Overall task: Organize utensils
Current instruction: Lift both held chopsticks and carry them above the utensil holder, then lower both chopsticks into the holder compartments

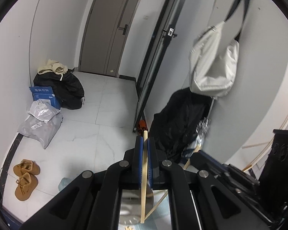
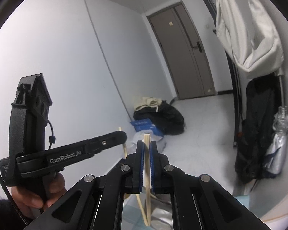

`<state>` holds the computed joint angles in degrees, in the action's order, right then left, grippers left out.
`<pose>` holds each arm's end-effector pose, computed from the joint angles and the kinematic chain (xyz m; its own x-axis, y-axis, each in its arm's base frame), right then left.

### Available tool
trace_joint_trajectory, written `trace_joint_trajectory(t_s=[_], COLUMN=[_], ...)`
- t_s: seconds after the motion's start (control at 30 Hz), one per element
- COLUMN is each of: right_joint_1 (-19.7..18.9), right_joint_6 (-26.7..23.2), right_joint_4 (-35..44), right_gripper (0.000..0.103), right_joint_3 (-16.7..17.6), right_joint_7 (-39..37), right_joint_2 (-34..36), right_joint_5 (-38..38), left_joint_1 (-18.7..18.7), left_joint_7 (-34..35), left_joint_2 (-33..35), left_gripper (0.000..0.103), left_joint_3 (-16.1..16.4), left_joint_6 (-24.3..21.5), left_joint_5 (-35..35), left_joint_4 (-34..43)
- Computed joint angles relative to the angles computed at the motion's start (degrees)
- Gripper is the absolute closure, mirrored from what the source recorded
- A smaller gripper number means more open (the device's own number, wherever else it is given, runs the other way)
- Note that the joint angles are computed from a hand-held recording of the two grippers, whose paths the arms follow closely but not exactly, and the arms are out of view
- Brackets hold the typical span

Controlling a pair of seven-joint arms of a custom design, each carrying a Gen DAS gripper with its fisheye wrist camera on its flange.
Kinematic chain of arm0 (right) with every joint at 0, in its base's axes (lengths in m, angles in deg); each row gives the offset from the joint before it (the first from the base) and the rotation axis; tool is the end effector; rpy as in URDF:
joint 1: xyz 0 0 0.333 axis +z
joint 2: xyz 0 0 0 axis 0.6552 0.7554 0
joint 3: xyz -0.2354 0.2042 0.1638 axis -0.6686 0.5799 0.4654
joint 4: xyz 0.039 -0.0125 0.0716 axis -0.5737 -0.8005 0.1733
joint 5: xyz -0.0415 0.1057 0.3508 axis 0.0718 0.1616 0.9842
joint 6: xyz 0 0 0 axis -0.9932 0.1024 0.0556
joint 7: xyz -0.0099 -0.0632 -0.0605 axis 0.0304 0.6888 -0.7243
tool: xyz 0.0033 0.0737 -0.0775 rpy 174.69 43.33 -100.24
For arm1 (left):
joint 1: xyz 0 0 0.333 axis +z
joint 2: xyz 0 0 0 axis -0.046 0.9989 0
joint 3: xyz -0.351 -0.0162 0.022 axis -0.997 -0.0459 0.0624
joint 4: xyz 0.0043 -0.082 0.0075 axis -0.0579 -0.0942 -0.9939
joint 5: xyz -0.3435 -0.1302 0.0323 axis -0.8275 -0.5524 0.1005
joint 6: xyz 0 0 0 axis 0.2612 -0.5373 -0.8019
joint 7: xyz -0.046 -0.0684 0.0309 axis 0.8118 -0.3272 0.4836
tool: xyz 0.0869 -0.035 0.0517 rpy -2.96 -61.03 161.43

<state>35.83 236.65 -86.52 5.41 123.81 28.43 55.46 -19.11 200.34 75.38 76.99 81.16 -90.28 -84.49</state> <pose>0.3587 0.1154 0.6461 -0.0227 -0.9445 -0.3276 -0.3525 0.3142 -0.8815 0.4730 -0.2111 0.6543 -0.6625 -0.6698 0.3354 -0.5917 0.1935 -0.7826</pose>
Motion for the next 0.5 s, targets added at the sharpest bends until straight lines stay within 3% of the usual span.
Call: trace_joint_trajectory(t_s=[0.17,0.4,0.5], right_joint_1=[-0.57,-8.77,-14.44], right_joint_6=[0.27,1.92,2.99], right_joint_4=[3.81,5.92,5.74], right_gripper=[0.098,0.098,0.098], right_joint_3=[-1.12,4.68,9.31], right_joint_7=[-2.12,-2.19,-1.96], right_joint_2=[4.81,7.32,7.13], right_joint_5=[-1.12,-3.18,-4.65], left_joint_1=[0.35,1.58,2.12], left_joint_7=[1.49,5.71,9.59], left_joint_2=[3.31,6.6,7.66], left_gripper=[0.101,0.101,0.101], left_joint_3=[-0.44,-1.77,-2.03], left_joint_6=[0.61,2.03,1.38], left_joint_5=[-1.05,-4.52,-7.56], left_joint_4=[3.46,5.09,5.15])
